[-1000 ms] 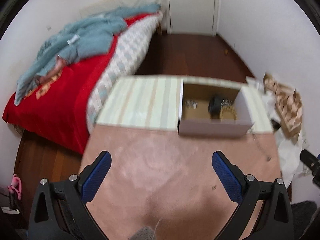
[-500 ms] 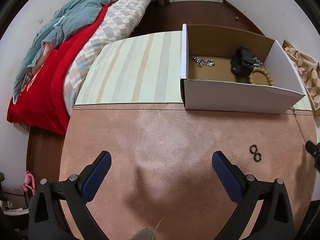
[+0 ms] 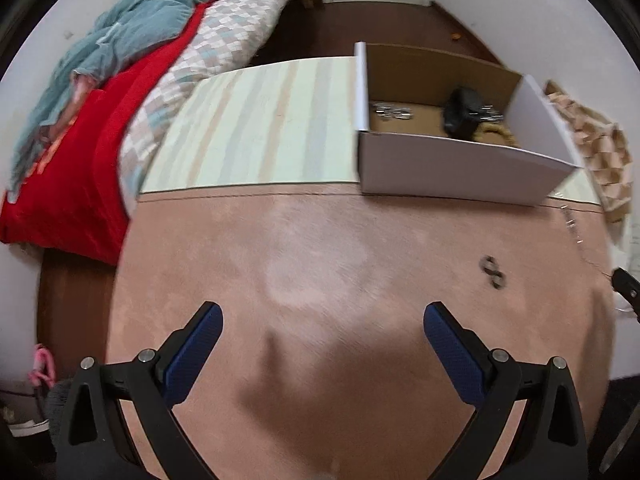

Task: Organize jewelry

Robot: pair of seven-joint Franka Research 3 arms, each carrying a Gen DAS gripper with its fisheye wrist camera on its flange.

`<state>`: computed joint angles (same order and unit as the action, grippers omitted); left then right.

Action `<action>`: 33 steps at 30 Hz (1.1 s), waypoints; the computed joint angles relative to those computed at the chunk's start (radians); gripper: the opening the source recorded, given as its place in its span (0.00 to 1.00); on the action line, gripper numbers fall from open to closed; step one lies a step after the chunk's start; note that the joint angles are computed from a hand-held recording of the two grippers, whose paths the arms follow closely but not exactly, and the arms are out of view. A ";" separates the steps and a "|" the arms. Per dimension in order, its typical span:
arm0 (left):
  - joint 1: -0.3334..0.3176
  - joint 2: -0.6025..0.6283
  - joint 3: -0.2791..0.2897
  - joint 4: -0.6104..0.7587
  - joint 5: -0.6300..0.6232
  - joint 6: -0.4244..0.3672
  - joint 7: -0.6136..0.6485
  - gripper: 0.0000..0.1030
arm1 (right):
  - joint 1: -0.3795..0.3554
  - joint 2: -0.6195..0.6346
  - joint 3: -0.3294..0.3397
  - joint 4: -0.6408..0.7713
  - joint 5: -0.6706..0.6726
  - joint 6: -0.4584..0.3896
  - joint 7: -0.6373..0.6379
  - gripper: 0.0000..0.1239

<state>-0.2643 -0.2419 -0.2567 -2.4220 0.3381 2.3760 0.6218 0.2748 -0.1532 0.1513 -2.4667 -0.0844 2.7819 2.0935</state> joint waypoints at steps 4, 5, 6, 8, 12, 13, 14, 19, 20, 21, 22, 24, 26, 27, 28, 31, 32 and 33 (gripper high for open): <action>-0.049 -0.033 0.021 -0.053 -0.123 0.088 0.101 0.99 | 0.026 -0.065 -0.003 -0.037 0.078 -0.022 -0.041 0.10; -0.060 -0.030 0.016 -0.056 -0.135 0.099 0.121 0.99 | 0.028 -0.079 0.001 -0.050 0.086 -0.026 -0.043 0.10; -0.064 -0.025 0.011 -0.053 -0.139 0.101 0.129 0.99 | 0.026 -0.091 0.008 -0.062 0.088 -0.030 -0.038 0.10; -0.075 -0.005 0.000 -0.045 -0.147 0.116 0.147 0.97 | 0.025 -0.110 0.012 -0.088 0.103 -0.038 -0.031 0.10; -0.085 0.048 -0.019 -0.015 -0.136 0.128 0.161 0.86 | 0.020 -0.139 0.015 -0.132 0.134 -0.052 -0.016 0.10; -0.086 0.062 -0.023 -0.006 -0.129 0.128 0.161 0.86 | 0.016 -0.146 0.019 -0.142 0.134 -0.050 -0.010 0.10; -0.088 0.073 -0.025 0.001 -0.126 0.131 0.161 0.84 | 0.014 -0.153 0.018 -0.151 0.138 -0.051 -0.009 0.10; -0.093 0.125 -0.033 0.036 -0.102 0.123 0.167 0.46 | 0.005 -0.161 0.016 -0.162 0.148 -0.052 -0.013 0.10; -0.095 0.131 -0.034 0.039 -0.099 0.124 0.166 0.39 | 0.003 -0.158 0.015 -0.159 0.148 -0.052 -0.016 0.10; -0.094 0.130 -0.036 0.036 -0.082 0.136 0.153 0.37 | 0.003 -0.157 0.014 -0.159 0.151 -0.050 -0.019 0.10; -0.094 0.133 -0.038 0.043 -0.067 0.128 0.145 0.37 | 0.003 -0.156 0.014 -0.158 0.153 -0.049 -0.021 0.10; -0.094 0.136 -0.039 0.049 -0.053 0.126 0.140 0.32 | 0.002 -0.151 0.013 -0.154 0.154 -0.049 -0.027 0.10; -0.096 0.139 -0.038 0.052 -0.050 0.130 0.142 0.26 | 0.002 -0.147 0.012 -0.150 0.159 -0.050 -0.031 0.10; -0.097 0.141 -0.037 0.053 -0.050 0.133 0.147 0.22 | 0.001 -0.145 0.014 -0.148 0.157 -0.051 -0.030 0.10; -0.097 0.142 -0.036 0.054 -0.048 0.134 0.150 0.21 | 0.001 -0.144 0.014 -0.147 0.158 -0.051 -0.030 0.10; -0.100 0.154 -0.038 0.066 -0.039 0.137 0.157 0.08 | 0.000 -0.144 0.016 -0.146 0.157 -0.050 -0.025 0.10; -0.100 0.157 -0.039 0.069 -0.032 0.134 0.157 0.07 | 0.000 -0.144 0.015 -0.146 0.159 -0.050 -0.026 0.10; -0.099 0.154 -0.038 0.064 -0.029 0.138 0.158 0.07 | 0.000 -0.144 0.015 -0.146 0.159 -0.050 -0.024 0.10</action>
<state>-0.3637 -0.0875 -0.2944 -2.3576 0.3091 2.5142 0.7795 0.2750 -0.2974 0.1668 -2.6124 0.0744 2.7321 2.0691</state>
